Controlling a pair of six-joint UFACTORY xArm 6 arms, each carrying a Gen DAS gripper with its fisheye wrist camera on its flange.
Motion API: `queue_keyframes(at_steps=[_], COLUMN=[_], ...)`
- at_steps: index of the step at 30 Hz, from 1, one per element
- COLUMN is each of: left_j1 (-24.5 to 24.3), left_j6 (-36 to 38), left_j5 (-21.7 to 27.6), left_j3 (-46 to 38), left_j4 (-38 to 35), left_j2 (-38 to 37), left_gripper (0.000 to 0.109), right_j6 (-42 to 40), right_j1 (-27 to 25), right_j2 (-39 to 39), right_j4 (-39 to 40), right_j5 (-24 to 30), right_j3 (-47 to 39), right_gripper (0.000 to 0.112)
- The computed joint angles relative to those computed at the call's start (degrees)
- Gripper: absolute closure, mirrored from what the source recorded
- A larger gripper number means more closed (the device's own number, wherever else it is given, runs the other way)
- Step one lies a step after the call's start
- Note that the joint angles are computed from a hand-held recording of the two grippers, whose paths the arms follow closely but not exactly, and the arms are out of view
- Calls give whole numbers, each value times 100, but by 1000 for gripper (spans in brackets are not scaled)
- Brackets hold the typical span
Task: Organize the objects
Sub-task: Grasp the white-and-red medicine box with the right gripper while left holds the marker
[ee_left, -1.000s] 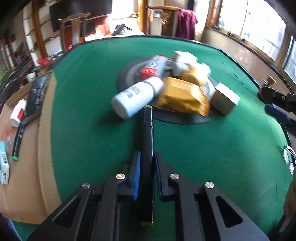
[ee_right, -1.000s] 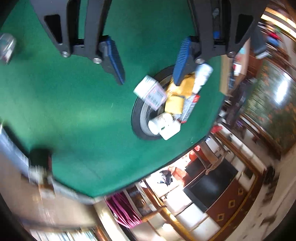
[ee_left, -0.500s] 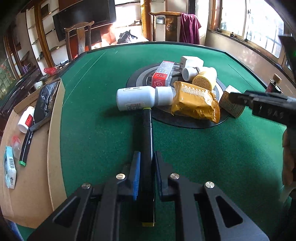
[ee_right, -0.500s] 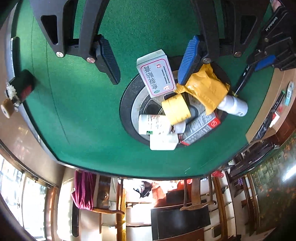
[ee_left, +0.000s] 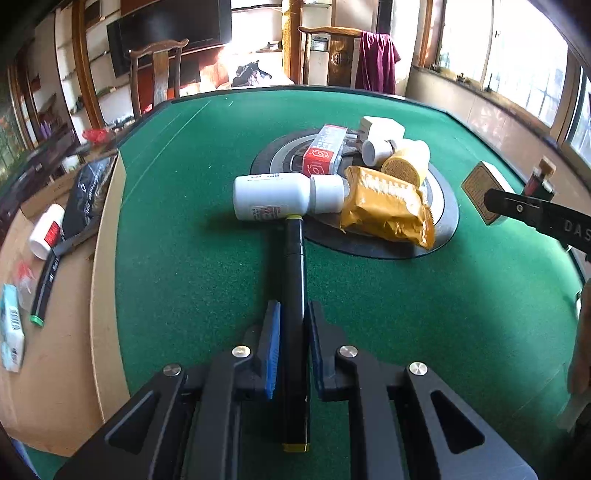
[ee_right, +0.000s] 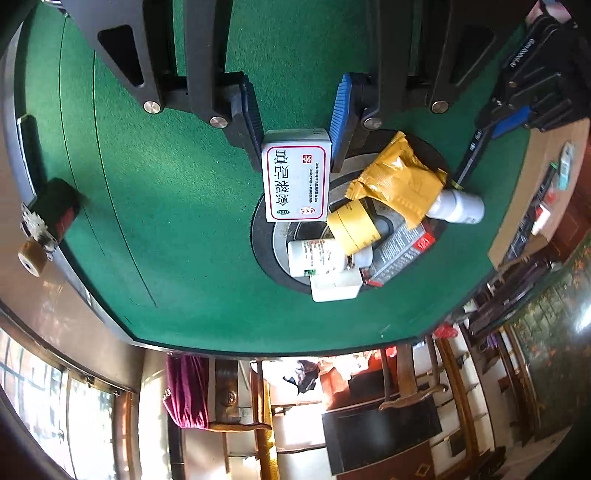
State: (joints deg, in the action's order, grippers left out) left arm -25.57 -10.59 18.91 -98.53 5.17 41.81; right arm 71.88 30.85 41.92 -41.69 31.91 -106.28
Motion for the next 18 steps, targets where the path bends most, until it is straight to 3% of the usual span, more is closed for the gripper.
queue_keyframes(at_steps=[7, 13, 18], left_j1=[1, 124, 160], left_j6=[259, -1039, -1349], left_j5=[-689, -1012, -995], left_j3=[426, 600, 557], left_j4=[-421, 1003, 1341], left_j2=[-227, -335, -320], left_gripper=[95, 94, 94], right_j6=[749, 111, -363], right_j1=[14, 194, 367], right_j2=[-304, 83, 420], right_j4=[-447, -26, 166], right_j5=[-537, -608, -561], right_j3=[369, -123, -540], right_gripper=[76, 76, 76])
